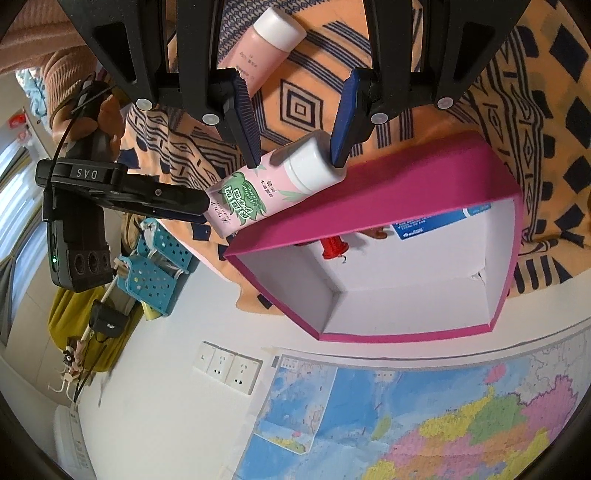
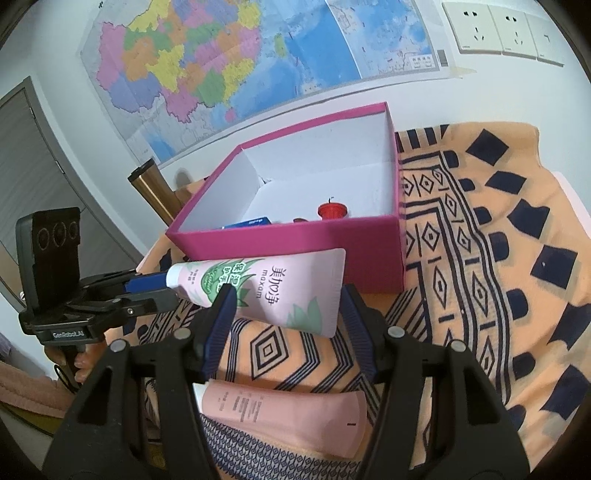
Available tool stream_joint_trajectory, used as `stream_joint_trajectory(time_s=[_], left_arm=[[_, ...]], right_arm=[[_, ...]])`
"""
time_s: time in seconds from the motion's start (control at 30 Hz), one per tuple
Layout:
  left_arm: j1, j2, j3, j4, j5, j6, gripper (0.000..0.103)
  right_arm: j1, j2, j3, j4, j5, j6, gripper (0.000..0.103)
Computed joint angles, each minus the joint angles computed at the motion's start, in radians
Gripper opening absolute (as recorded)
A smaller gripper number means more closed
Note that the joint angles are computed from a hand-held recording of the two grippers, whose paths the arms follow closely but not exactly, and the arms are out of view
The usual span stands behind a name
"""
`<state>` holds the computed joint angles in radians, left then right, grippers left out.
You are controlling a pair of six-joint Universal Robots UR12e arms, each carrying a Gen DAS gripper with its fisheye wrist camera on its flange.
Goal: Organize rigid objects
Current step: 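Lift the aloe tube with the right tool and carry it to the box, then lower the aloe tube into the magenta box and open the right tool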
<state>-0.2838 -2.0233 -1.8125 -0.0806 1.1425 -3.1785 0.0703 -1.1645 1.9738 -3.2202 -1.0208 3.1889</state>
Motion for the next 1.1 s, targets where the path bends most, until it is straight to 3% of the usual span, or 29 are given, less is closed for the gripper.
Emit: stream_joint_trajectory(time_s=[1.1], left_arm=[[0.000,-0.026,0.071,0.043,0.044,-0.014,0.038]], right_arm=[[-0.001,0.018,-0.068,-0.001,-0.006,-0.024,0.060]])
